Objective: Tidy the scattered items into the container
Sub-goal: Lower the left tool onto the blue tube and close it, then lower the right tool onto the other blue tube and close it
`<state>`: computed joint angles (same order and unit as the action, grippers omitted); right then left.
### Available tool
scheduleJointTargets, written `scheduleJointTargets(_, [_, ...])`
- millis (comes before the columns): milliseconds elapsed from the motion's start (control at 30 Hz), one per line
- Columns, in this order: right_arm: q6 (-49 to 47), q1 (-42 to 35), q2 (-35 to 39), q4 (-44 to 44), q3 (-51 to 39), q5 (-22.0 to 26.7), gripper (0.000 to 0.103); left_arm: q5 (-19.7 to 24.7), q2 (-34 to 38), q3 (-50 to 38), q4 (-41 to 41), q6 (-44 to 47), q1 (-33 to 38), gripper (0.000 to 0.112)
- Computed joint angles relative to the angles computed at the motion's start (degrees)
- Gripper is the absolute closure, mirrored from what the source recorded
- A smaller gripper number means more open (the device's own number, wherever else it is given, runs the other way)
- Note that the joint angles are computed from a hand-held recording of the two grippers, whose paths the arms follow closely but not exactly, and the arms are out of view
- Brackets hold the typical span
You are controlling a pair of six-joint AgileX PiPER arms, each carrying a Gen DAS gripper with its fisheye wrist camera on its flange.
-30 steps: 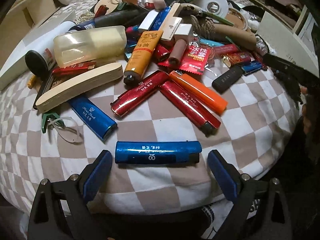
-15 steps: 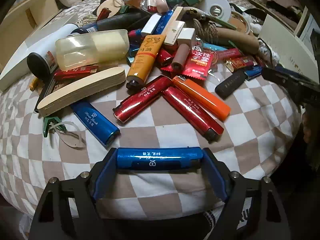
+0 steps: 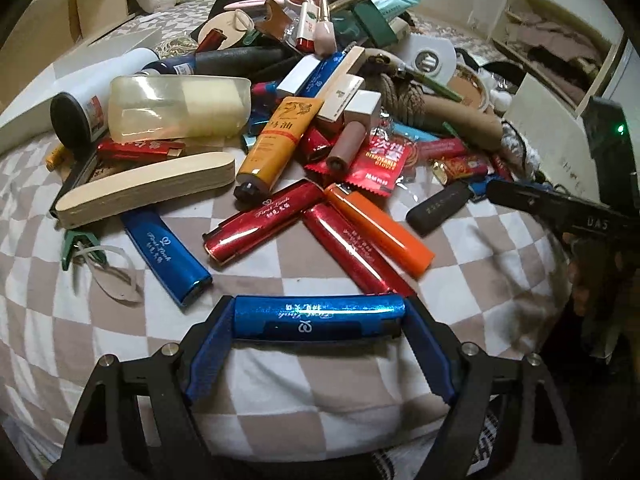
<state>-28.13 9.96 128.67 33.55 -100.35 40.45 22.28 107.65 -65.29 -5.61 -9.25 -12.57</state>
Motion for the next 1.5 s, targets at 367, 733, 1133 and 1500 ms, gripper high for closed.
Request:
scheduleJointTargets(367, [8.01, 2.15, 4.95, -14.42, -9.07, 3.26, 0.000, -3.20, -0.87, 2.82, -12.74, 10.56, 2.39, 0.030])
scheduleJointTargets(733, [6.67, 3.98, 6.16, -20.22, -11.46, 3.72, 0.000, -3.63, -0.54, 2.95, -13.75, 11.26, 2.43, 0.029])
scheduleJointTargets(1133, [10.95, 4.68, 4.86, -25.16, -8.97, 1.89, 0.016, -4.18, -0.35, 3.10, -14.46, 11.78, 2.54, 0.030])
scheduleJointTargets(1500, [13.47, 5.14, 1.82, -24.73, -3.60, -1.68, 0.019, -5.27, -0.44, 3.50, -15.59, 12.54, 2.66, 0.030])
